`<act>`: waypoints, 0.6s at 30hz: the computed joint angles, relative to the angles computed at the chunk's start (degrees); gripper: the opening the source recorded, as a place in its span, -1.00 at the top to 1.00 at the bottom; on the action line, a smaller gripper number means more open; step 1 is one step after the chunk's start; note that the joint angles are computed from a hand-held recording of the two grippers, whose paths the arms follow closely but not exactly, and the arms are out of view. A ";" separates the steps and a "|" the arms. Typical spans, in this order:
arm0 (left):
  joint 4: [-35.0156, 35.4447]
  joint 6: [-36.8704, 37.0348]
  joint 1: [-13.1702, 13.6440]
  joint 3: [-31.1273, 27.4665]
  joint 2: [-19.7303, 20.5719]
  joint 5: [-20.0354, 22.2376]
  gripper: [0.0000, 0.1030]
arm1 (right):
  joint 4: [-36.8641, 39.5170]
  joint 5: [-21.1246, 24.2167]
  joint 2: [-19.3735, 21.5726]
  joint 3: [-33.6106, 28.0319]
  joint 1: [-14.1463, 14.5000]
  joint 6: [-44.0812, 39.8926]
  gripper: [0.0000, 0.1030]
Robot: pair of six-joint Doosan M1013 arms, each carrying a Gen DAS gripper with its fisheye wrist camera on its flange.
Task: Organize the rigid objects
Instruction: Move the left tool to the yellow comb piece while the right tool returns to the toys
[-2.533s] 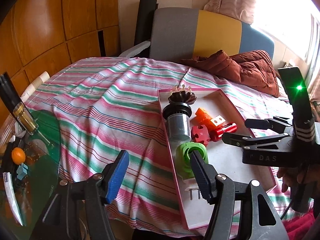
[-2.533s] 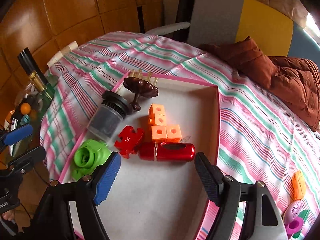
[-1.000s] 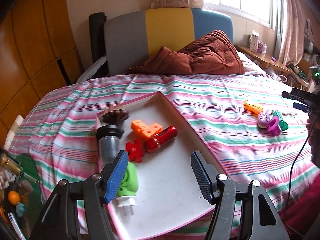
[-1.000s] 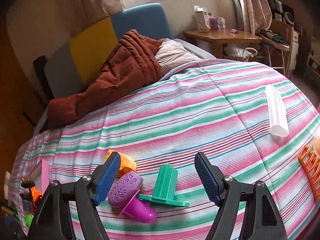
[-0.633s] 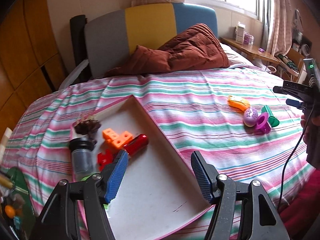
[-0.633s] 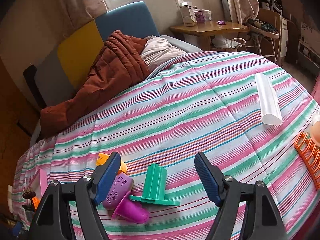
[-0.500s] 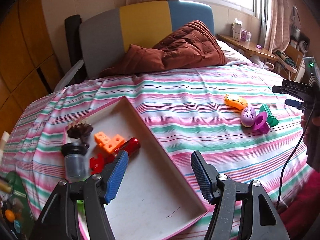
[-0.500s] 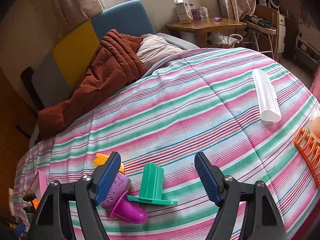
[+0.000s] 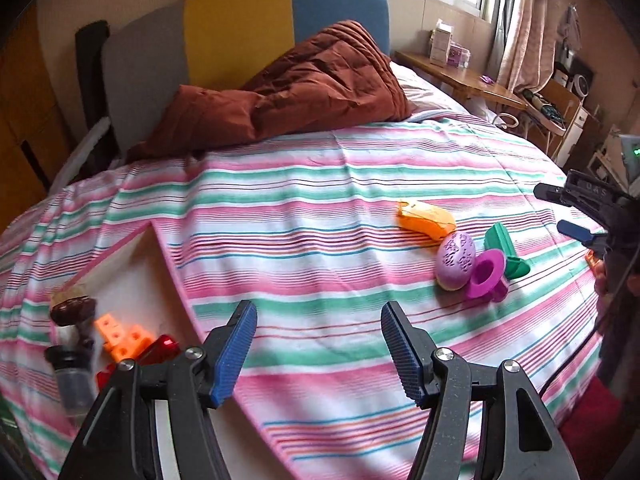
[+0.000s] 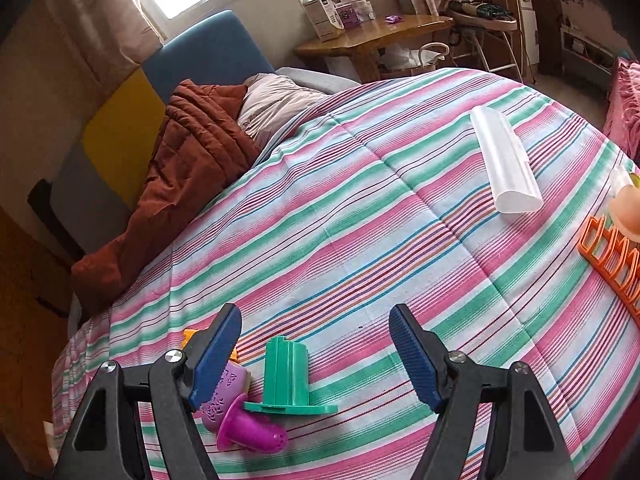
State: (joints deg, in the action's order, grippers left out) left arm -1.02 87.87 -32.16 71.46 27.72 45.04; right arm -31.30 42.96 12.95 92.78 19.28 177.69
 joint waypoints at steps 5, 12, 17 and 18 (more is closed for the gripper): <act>-6.33 2.25 -0.29 -7.13 4.75 5.57 -0.17 | 1.61 -1.25 -0.02 0.06 -0.25 -1.10 -0.50; -4.66 4.66 -2.22 -14.89 10.10 6.19 -0.75 | 4.07 -2.39 0.33 -0.34 -0.46 -4.14 -0.50; -4.58 10.21 -3.44 -20.51 13.72 8.41 -0.76 | 5.40 -3.37 0.27 -0.14 -0.84 -4.97 -0.50; -4.68 11.04 -3.62 -21.30 14.28 8.68 -0.79 | 5.71 -3.48 0.27 -0.11 -0.92 -5.09 -0.50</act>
